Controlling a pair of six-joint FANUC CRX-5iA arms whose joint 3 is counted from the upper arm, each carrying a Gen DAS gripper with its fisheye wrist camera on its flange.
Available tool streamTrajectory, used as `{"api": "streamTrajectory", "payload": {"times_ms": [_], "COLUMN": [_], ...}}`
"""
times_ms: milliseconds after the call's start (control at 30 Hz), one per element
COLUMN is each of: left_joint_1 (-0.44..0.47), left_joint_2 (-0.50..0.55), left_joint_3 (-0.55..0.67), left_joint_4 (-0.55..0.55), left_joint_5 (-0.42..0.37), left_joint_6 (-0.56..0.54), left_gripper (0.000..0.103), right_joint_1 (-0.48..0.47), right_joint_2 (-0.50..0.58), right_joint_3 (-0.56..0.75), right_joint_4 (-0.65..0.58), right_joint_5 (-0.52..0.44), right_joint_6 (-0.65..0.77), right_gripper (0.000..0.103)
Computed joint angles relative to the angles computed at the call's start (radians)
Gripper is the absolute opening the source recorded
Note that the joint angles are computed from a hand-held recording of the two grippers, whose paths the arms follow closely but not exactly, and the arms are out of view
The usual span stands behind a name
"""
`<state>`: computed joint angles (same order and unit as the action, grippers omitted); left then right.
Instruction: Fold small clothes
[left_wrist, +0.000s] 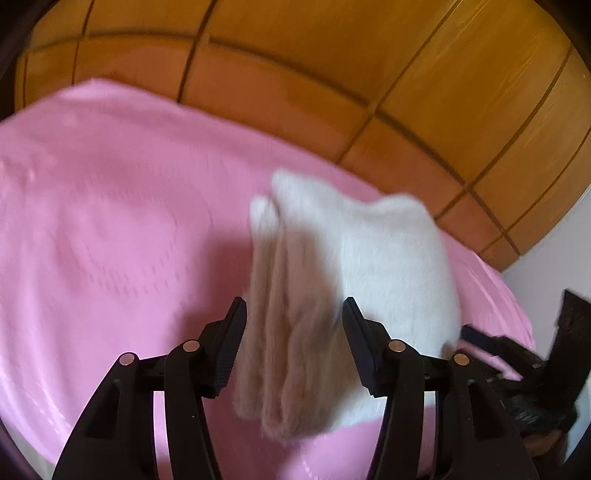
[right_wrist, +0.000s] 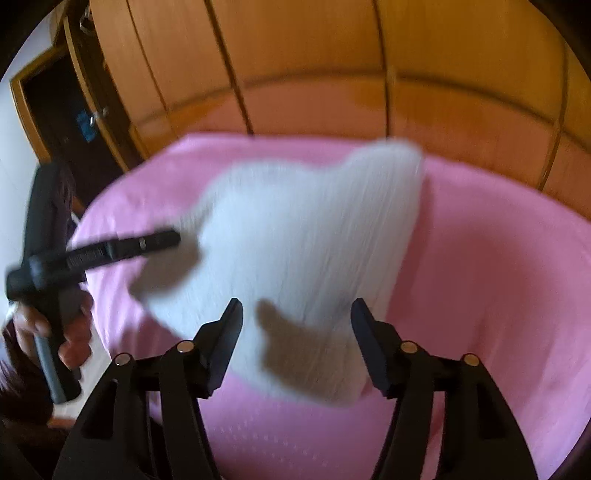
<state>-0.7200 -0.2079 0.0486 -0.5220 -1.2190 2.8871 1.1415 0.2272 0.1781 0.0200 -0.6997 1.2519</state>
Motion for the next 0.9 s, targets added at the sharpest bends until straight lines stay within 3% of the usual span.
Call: {"api": "streamTrajectory", "payload": {"times_ms": [100, 267, 367, 567, 733, 833, 900], "left_joint_1": [0.009, 0.085, 0.117, 0.079, 0.055, 0.038, 0.022], "left_joint_2": [0.029, 0.076, 0.089, 0.101, 0.096, 0.101, 0.107], "left_joint_3": [0.043, 0.046, 0.030, 0.028, 0.018, 0.028, 0.041], "left_joint_4": [-0.014, 0.071, 0.110, 0.069, 0.040, 0.020, -0.006], "left_joint_5": [-0.042, -0.052, -0.037, -0.077, -0.078, -0.097, -0.127], "left_joint_6": [-0.046, -0.066, -0.090, -0.096, -0.067, -0.064, -0.049], "left_gripper": [0.052, 0.052, 0.052, 0.052, 0.052, 0.055, 0.063], "right_joint_1": [-0.016, -0.017, -0.014, -0.027, -0.029, -0.037, -0.048], "right_joint_2": [0.009, 0.136, 0.241, 0.434, 0.425, 0.351, 0.305], "right_joint_3": [0.040, 0.197, 0.325, 0.589, 0.567, 0.458, 0.397], "right_joint_4": [0.011, 0.116, 0.163, 0.113, 0.115, 0.087, 0.057], "right_joint_5": [0.029, -0.018, -0.092, -0.318, -0.284, -0.175, -0.115], "right_joint_6": [-0.033, -0.125, -0.143, -0.040, -0.052, -0.042, -0.058], "right_gripper": [0.061, 0.061, 0.061, 0.064, 0.069, 0.079, 0.089]}}
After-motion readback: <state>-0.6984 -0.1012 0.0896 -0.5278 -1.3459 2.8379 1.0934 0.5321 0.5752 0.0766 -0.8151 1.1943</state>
